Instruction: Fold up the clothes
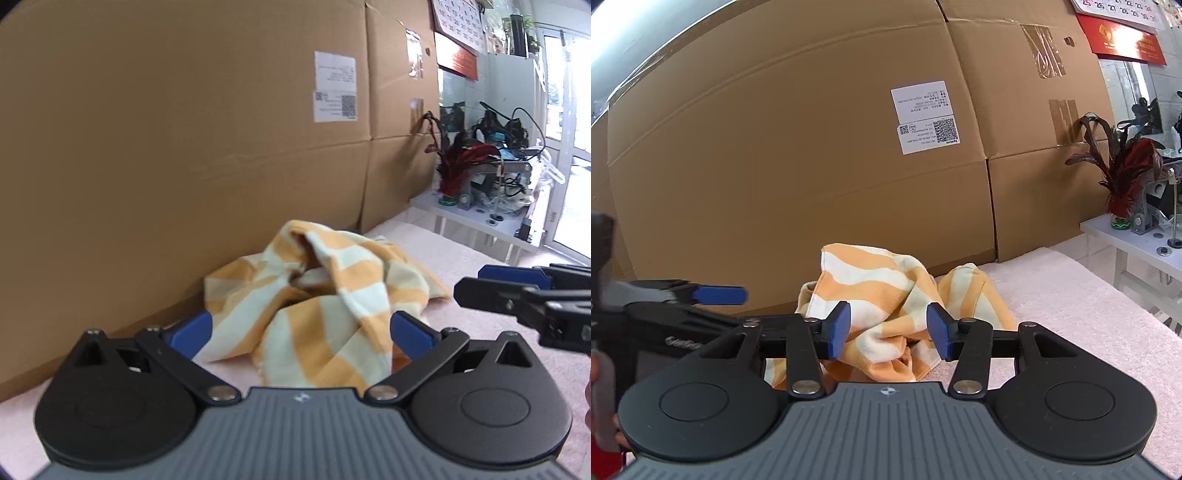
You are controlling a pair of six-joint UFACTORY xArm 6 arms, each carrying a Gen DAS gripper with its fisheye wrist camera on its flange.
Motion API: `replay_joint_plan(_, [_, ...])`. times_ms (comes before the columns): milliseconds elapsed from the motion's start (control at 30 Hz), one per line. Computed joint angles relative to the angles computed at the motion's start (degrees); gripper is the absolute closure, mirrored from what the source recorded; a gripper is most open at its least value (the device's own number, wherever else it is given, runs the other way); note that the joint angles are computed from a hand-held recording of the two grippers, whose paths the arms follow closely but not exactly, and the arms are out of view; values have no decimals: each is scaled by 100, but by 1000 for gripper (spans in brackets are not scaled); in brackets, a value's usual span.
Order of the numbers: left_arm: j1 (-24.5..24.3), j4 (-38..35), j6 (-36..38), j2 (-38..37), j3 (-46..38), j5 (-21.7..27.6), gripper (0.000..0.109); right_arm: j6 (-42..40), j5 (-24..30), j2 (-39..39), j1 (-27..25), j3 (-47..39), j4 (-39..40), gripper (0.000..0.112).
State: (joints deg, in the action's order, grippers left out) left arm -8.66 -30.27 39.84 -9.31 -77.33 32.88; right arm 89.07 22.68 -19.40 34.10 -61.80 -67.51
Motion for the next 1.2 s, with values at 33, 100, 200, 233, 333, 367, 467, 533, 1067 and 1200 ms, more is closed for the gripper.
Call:
replay_joint_plan(33, [-37, -27, -38, 332, -318, 118, 18, 11, 53, -74, 2, 60, -45, 62])
replay_joint_plan(100, [-99, 334, -425, 870, -823, 287, 59, -13, 196, -205, 15, 169, -64, 62])
replay_joint_plan(200, [-140, 617, -903, 882, -750, 171, 83, 0, 412, -372, 34, 301, -88, 62])
replay_joint_plan(233, [-144, 541, -842, 686, -521, 34, 86, 39, 439, -407, 29, 324, -124, 62])
replay_joint_plan(333, [-65, 174, -546, -153, 305, -234, 90, 83, 377, -364, 14, 265, -234, 62])
replay_joint_plan(367, [-4, 27, -424, -457, 567, -239, 90, 58, 279, -307, 6, 214, -227, 62])
replay_joint_plan(467, [127, -173, -175, -1524, 1572, -645, 65, -316, -309, -32, -50, 11, 59, 59])
replay_joint_plan(533, [185, -379, 125, -2039, 2048, -834, 10, -796, -683, 173, -19, -111, 476, 58])
replay_joint_plan(1067, [585, 1490, -714, -1821, 2292, -1258, 17, -2238, 768, 1479, 470, -1377, 1928, 107])
replay_joint_plan(1200, [374, 1628, -379, -1840, 2407, -1466, 15, -987, 1187, -54, 284, 116, 610, 108])
